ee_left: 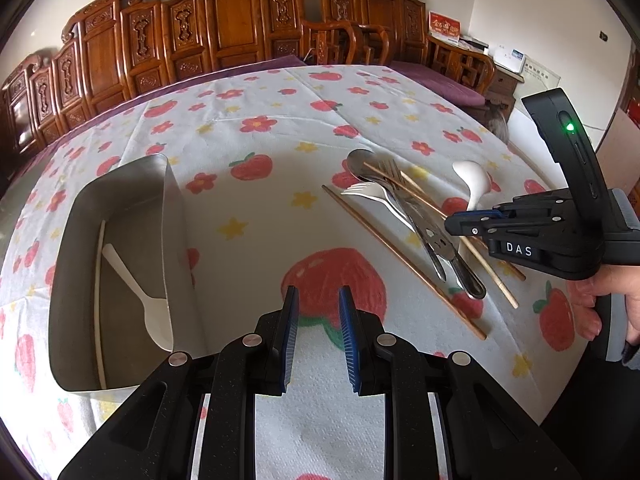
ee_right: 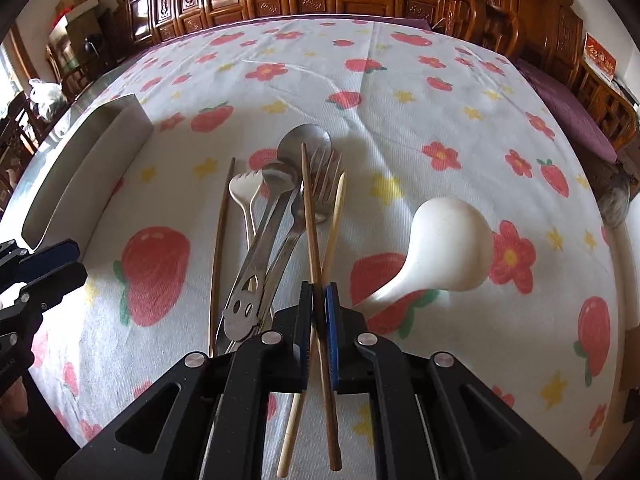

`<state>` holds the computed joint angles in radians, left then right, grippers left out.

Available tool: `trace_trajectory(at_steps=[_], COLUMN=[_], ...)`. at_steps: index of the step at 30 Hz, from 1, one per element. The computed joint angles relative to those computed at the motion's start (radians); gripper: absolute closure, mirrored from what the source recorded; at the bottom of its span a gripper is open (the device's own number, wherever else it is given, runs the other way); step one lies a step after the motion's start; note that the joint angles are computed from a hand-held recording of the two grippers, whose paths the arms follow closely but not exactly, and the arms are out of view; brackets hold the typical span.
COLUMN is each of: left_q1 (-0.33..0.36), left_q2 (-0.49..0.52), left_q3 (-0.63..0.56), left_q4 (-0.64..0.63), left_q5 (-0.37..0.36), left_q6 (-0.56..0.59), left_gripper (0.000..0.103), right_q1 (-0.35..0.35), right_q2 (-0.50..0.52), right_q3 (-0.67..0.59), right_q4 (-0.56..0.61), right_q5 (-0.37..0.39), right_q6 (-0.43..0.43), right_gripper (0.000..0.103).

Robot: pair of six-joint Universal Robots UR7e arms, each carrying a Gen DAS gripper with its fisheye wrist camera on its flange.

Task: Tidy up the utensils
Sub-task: 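Grasp another brown chopstick with the left tool while the right tool holds its chopstick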

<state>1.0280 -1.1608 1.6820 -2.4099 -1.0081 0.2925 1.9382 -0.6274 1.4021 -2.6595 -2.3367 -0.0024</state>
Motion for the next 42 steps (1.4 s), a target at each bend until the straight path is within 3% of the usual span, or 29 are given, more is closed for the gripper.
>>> trace_trajectory(at_steps=[9, 21, 26, 32, 42], left_q1=[0.000, -0.004, -0.007, -0.013, -0.039], left_q2=[-0.002, -0.001, 0.000, 0.023, 0.115], left_q3=[0.002, -0.001, 0.007, -0.006, -0.041], left_q4=[-0.002, 0.008, 0.002, 0.026, 0.040], left_q5=[-0.006, -0.006, -0.004, -0.014, 0.030], left_q6=[0.004, 0.004, 0.004, -0.035, -0.100], left_gripper=[0.084, 0.084, 0.084, 0.080, 0.080], right_q1=[0.002, 0.004, 0.013, -0.002, -0.013], right_q2=[-0.013, -0.003, -0.036, -0.082, -0.088], right_q3=[0.014, -0.003, 0.051, 0.152, 0.194], right_q4=[-0.030, 0.024, -0.098, -0.276, -0.398], right_q5=[0.012, -0.006, 0.016, 0.070, 0.049], right_q6=[-0.004, -0.005, -0.016, 0.037, -0.064], right_gripper=[0.094, 0.097, 0.097, 0.097, 0.097])
